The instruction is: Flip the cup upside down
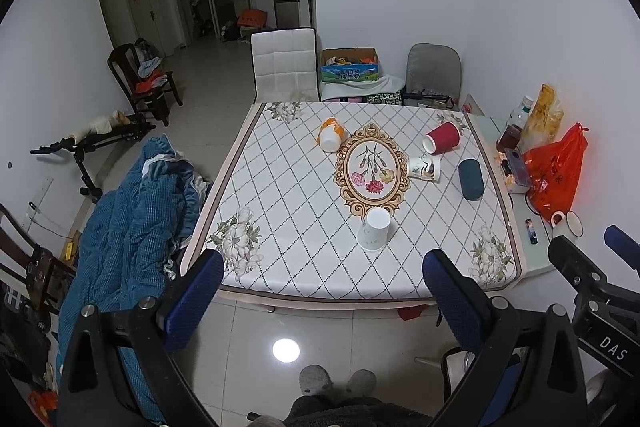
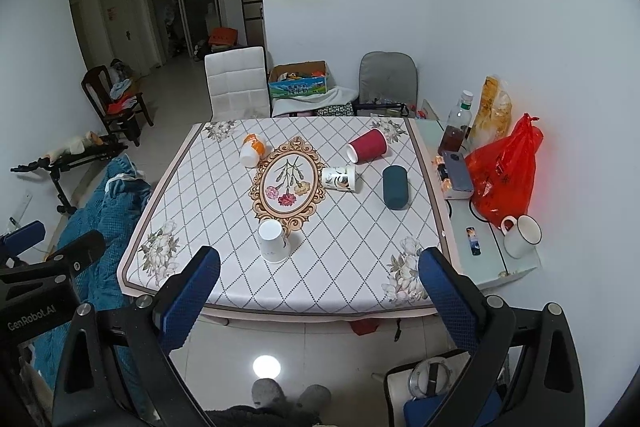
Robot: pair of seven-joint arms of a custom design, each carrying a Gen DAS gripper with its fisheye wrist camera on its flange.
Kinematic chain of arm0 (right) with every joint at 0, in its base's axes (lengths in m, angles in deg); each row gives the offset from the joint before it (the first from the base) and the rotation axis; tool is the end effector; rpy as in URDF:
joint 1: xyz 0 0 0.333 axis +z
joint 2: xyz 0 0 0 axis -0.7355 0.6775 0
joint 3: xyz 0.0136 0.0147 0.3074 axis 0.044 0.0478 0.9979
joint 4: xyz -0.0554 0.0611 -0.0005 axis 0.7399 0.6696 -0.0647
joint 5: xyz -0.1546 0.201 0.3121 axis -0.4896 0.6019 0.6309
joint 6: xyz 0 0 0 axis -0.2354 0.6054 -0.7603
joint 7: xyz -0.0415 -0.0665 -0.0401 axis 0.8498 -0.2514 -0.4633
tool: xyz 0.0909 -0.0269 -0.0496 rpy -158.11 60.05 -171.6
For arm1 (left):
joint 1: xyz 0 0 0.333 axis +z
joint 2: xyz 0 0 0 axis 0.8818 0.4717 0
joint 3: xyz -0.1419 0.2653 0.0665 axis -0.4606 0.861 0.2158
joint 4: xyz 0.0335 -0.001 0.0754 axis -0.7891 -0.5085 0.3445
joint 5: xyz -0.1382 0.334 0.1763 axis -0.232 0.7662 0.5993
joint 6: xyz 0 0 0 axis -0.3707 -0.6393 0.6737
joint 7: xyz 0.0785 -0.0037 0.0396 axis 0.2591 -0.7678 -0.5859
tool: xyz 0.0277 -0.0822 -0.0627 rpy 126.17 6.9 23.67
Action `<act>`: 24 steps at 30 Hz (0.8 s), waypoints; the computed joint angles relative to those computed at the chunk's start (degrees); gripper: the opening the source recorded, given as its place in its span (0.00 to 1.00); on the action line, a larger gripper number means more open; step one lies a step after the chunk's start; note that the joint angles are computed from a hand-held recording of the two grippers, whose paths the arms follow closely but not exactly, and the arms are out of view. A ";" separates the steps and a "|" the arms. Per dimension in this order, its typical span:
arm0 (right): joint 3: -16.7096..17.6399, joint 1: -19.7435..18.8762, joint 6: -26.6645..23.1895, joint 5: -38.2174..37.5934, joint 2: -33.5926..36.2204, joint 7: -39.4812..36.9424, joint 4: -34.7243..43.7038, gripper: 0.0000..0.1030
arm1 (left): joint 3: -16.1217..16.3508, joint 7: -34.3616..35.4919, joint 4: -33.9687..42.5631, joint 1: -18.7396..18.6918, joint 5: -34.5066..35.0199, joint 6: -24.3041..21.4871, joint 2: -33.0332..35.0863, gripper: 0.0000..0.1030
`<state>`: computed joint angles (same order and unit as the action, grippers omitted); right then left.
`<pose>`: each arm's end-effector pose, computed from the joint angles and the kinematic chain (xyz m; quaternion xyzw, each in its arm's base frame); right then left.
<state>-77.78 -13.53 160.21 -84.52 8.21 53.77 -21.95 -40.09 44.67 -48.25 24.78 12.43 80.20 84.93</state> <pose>0.5141 0.4224 0.7265 -0.8079 0.4408 -0.2006 0.3358 0.4031 -0.4289 0.6907 -0.8405 0.4112 -0.1614 0.3137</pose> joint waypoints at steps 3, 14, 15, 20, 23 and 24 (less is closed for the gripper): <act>0.01 -0.04 -0.02 0.13 0.02 -0.11 0.04 0.98 | 0.01 -0.05 0.09 -0.05 0.07 -0.03 0.09 0.99; 0.11 -0.21 0.22 0.22 -0.36 0.07 -0.62 0.98 | 0.01 -0.15 -0.16 -0.03 -0.13 0.11 -0.13 0.99; 0.09 -0.19 0.18 0.14 -0.34 0.10 -0.58 0.98 | -0.08 -0.32 -0.23 -0.10 -0.12 0.11 -0.09 0.99; 0.10 -0.19 0.16 0.24 -0.28 0.08 -0.47 0.98 | -0.15 -0.54 -0.45 -0.15 -0.13 0.15 -0.15 0.99; 0.12 -0.32 0.60 0.36 -0.79 -0.20 -1.31 0.98 | -0.24 -0.65 -0.49 -0.25 -0.07 0.05 -0.10 0.99; 0.16 -0.43 0.80 0.54 -1.07 -0.34 -1.78 0.98 | -0.27 -0.78 -0.58 -0.30 -0.09 0.13 -0.12 0.99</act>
